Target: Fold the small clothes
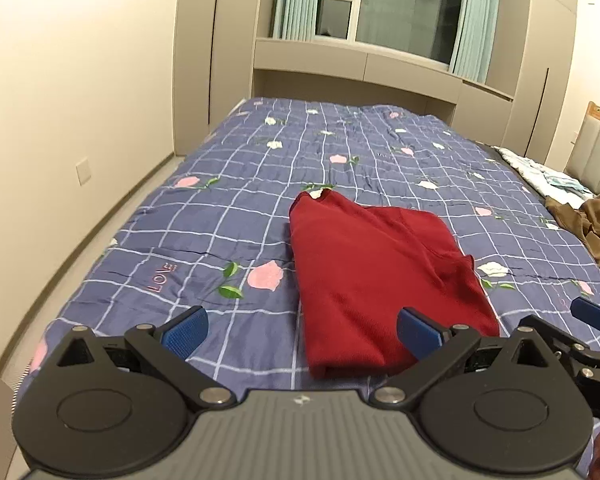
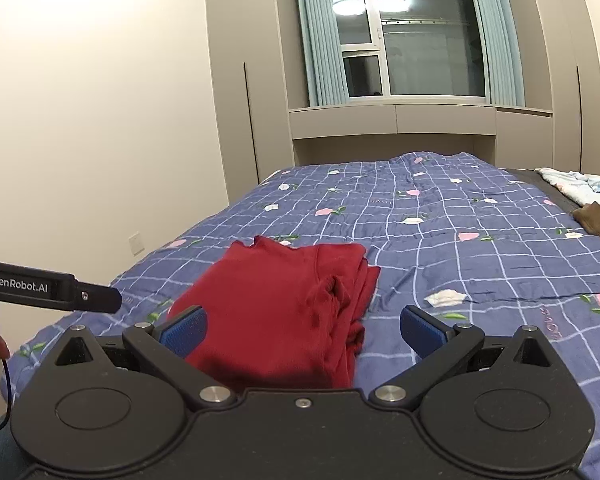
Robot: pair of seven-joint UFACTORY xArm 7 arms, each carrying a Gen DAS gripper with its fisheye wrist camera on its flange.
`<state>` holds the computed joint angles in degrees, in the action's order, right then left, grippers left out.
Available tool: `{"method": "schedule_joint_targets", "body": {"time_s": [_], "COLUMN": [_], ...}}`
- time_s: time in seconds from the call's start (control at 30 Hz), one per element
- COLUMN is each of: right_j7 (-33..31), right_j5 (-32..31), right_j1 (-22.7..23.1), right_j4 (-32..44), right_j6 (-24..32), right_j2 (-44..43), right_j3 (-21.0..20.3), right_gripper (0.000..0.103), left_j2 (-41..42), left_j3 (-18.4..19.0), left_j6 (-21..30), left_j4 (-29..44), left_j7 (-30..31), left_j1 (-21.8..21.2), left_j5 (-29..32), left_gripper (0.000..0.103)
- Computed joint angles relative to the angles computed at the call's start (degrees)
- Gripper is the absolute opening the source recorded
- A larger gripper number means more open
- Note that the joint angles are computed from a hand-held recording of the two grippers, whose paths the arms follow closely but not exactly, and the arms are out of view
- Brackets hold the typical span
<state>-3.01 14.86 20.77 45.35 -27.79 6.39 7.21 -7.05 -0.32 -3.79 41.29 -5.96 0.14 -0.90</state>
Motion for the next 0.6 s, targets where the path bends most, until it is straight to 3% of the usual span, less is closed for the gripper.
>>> {"method": "schedule_joint_targets", "body": {"time_s": [0.13, 0.33, 0.47, 0.6], "right_j7": [-1.8, -2.6, -2.4, -1.9], "right_j5": [1.7, 3.4, 3.4, 2.5], "right_j1": [0.4, -0.3, -0.8, -1.1], "right_j4": [-4.1, -8.2, -9.5, -9.8], "right_j6": [-0.7, -1.6, -1.4, -1.0], "right_j2": [-3.2, -6.4, -7.2, -7.4], "right_j3": [0.4, 1.9, 2.6, 2.9], "right_gripper": [0.102, 0.102, 0.102, 0.102], "left_j2": [-3.2, -6.4, -7.9, -8.6], "left_j3": [-5.9, -5.2, -0.3, 0.4], "left_j6": [-2.5, -4.3, -3.7, -3.4], "left_j4": [-4.3, -9.1, -11.1, -12.1], "left_j7": [-2.5, -0.1, 1.5, 2.2], "left_j1": [6.4, 5.4, 0.1, -0.7], "left_j5": [4.0, 4.3, 3.2, 2.1], "left_gripper": [0.102, 0.102, 0.102, 0.102]}}
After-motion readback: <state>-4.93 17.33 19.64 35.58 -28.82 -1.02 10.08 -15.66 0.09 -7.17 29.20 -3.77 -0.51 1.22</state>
